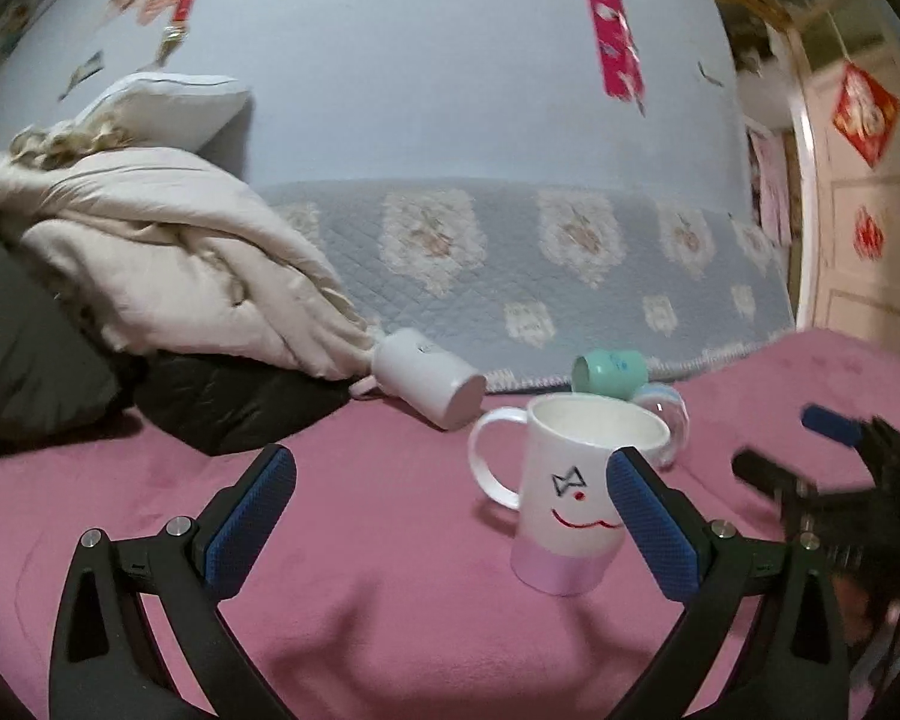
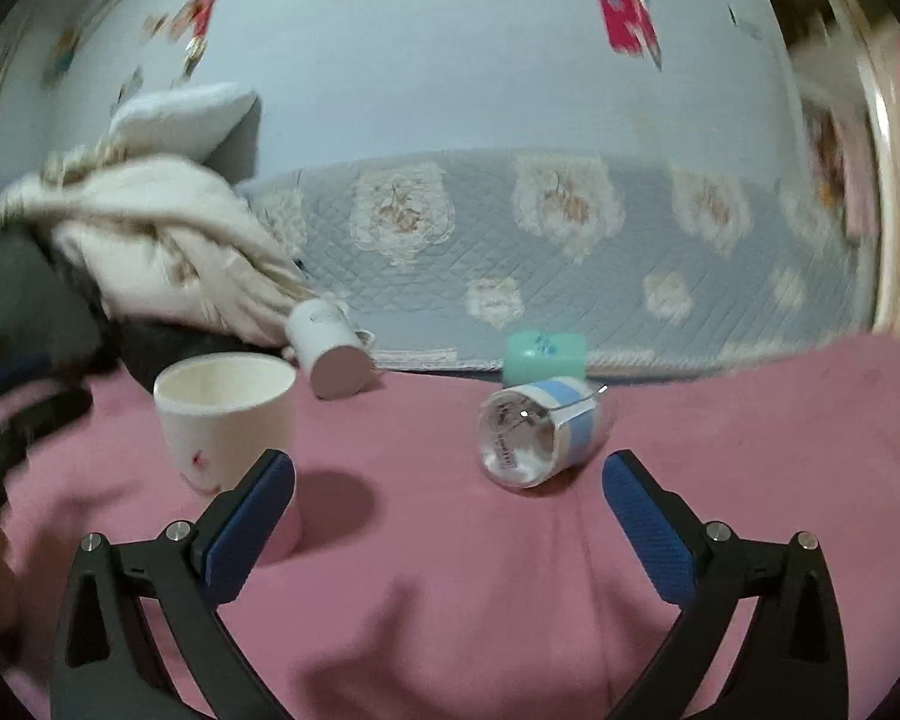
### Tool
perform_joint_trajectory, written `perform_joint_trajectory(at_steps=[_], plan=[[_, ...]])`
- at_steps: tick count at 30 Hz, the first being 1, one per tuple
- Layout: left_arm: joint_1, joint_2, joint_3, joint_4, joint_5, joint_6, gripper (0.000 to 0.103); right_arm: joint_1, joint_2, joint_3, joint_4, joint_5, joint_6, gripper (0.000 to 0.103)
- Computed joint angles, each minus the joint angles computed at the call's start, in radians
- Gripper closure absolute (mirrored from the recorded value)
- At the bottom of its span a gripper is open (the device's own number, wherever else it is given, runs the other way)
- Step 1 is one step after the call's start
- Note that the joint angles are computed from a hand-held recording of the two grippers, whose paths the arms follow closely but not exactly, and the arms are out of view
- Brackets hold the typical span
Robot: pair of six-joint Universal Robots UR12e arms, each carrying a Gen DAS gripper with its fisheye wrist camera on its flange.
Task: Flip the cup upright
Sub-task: 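Lower the smiley mug upright onto the bed with the left gripper, then open the left gripper and withdraw it from the mug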
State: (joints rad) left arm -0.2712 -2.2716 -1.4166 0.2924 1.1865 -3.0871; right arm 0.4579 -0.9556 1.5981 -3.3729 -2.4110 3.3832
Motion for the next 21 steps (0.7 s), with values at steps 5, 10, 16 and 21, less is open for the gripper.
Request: perform_joint_trajectory(at_steps=[5,10,16,21], plan=[[-0.003,-0.001,-0.012,0.024,0.038,-0.015,0.000,0.019,0.015,-0.021,0.005,-0.025,-0.042,0.000],[0.007,-0.004,-0.009,0.013,0.020,-0.058,0.000,0.013,0.010,-0.019,0.050,-0.013,-0.014,0.000],[-0.001,-0.004,-0.010,0.006,0.041,-0.030,0.000,-0.001,-0.004,-0.006,0.096,0.016,0.050,0.000],[-0.006,-0.003,-0.012,0.005,0.055,-0.005,0.000,-0.002,-0.004,-0.006,0.109,0.015,0.059,0.000]])
